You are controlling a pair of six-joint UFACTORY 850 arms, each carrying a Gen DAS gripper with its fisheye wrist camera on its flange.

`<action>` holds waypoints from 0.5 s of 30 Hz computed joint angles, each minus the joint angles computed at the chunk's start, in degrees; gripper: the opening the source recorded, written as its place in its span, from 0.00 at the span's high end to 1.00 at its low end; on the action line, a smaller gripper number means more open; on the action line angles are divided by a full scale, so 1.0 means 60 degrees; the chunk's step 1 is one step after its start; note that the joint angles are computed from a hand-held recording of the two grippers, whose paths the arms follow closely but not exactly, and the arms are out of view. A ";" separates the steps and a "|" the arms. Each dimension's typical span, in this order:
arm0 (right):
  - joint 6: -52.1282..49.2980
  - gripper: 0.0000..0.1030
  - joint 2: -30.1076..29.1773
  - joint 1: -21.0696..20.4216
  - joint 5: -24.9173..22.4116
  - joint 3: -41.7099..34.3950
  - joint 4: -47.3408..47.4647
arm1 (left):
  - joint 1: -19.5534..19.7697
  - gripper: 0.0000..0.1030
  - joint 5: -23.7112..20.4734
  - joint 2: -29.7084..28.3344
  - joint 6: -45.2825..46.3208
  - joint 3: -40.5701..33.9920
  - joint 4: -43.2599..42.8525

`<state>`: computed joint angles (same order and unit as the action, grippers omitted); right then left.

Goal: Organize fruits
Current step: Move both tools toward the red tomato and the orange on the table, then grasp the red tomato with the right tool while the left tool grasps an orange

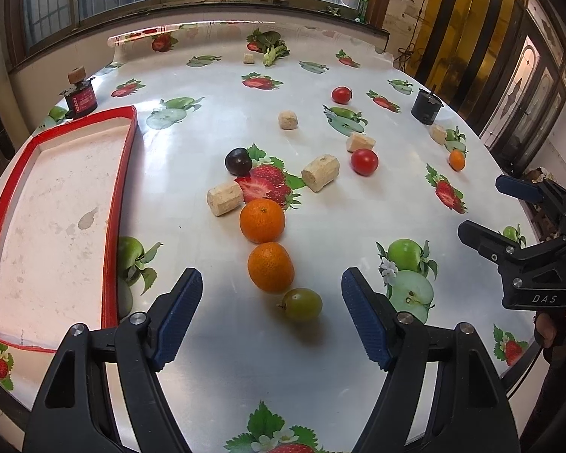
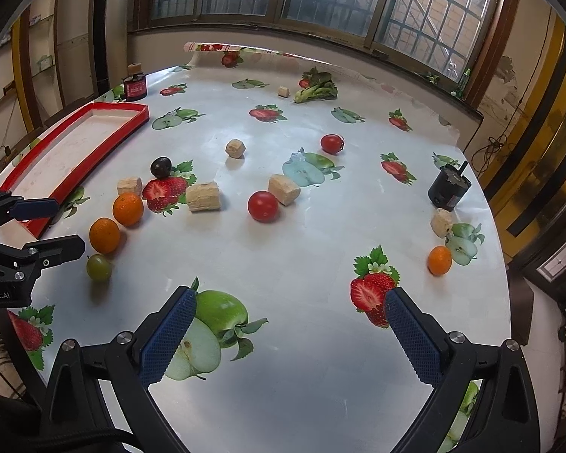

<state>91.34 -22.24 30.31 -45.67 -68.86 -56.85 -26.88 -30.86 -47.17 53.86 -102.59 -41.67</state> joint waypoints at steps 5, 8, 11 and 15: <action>0.0238 0.09 0.0019 -0.0344 0.1157 0.0187 -0.0082 | 0.0001 0.26 -0.0321 -0.0395 -0.0461 -0.0484 0.0246; 0.0514 0.22 -0.0031 -0.0681 0.2117 0.0299 -0.0013 | -0.0024 0.26 -0.0343 -0.0600 -0.0835 -0.0735 0.0533; 0.0925 0.33 -0.0152 -0.0988 0.2914 0.0346 -0.0153 | -0.0018 0.26 -0.0314 -0.0769 -0.0973 -0.0949 0.0556; 0.1643 0.46 -0.0463 -0.1332 0.3607 0.0173 -0.0654 | -0.0079 0.26 -0.0424 -0.1029 -0.1127 -0.1304 0.0808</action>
